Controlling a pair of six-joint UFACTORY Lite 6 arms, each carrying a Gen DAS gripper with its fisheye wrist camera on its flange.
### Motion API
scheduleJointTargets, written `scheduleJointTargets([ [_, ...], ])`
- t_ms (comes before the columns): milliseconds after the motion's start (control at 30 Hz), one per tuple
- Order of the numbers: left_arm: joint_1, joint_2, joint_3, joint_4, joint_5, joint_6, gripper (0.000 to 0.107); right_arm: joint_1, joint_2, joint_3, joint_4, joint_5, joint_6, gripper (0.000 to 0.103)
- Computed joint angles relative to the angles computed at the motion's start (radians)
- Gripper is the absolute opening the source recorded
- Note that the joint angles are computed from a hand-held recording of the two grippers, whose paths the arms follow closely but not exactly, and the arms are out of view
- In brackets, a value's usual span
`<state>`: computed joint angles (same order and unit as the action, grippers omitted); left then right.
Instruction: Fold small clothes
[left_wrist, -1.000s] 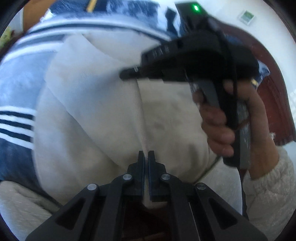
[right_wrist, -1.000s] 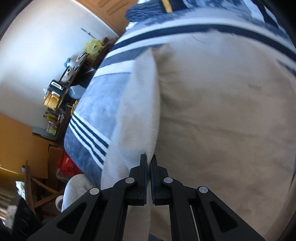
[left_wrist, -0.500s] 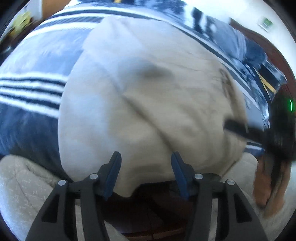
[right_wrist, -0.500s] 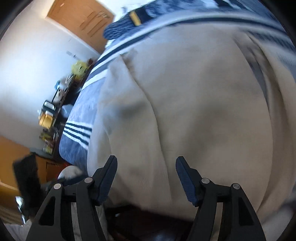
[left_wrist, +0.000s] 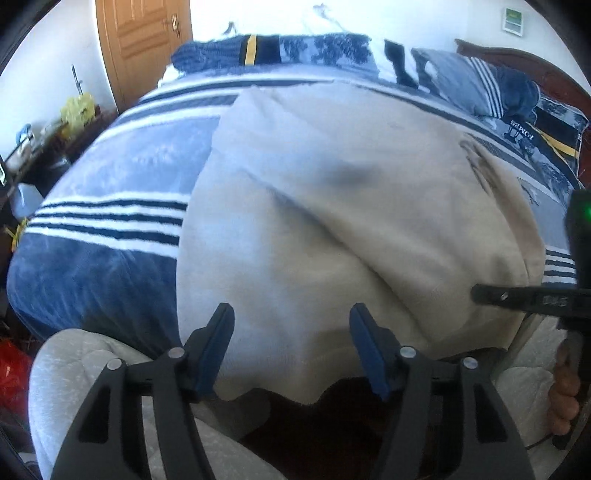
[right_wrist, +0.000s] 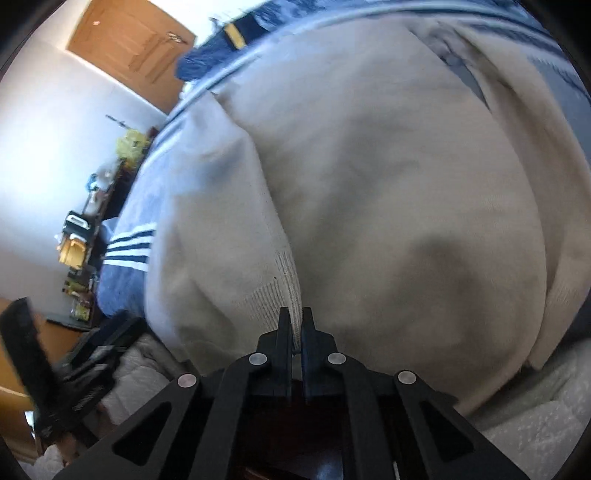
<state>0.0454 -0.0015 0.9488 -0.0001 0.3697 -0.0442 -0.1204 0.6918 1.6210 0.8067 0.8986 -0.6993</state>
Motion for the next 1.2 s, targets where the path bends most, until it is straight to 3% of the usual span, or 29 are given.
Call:
scheduleJointTargets([
  [100,-0.038,-0.07,-0.019,0.106,0.024,-0.108,0.068,-0.022,-0.021,0.008,0.023,0.036,0.03,0.01],
  [167,-0.09,-0.129,-0.025,0.243,0.074,-0.262,0.077,-0.033,-0.132,-0.061,0.026,0.01,0.013,0.038],
  [200,-0.121,-0.149,-0.009,0.3,0.116,-0.336,0.079,-0.043,-0.224,-0.114,0.022,-0.009,0.014,0.059],
  [233,-0.146,-0.161,0.009,0.318,0.147,-0.368,0.079,-0.066,-0.29,-0.163,0.038,-0.01,-0.012,0.072],
  [267,-0.168,-0.169,0.033,0.324,0.181,-0.38,0.079,-0.09,-0.351,-0.194,0.044,-0.003,-0.024,0.074],
  [467,-0.347,-0.207,0.207,0.408,0.366,-0.458,0.086,-0.146,-0.65,-0.22,-0.205,-0.009,0.164,0.081],
  [600,-0.451,-0.212,0.327,0.441,0.47,-0.482,0.086,-0.19,-0.721,-0.164,-0.293,0.03,0.205,0.082],
  [833,-0.565,-0.155,0.523,0.437,0.616,-0.502,0.086,-0.372,-0.71,0.012,-0.187,0.2,0.141,0.082],
  [1200,-0.66,-0.065,0.606,0.517,0.675,-0.586,0.086,-0.449,-0.67,0.06,-0.119,0.229,0.083,0.082],
])
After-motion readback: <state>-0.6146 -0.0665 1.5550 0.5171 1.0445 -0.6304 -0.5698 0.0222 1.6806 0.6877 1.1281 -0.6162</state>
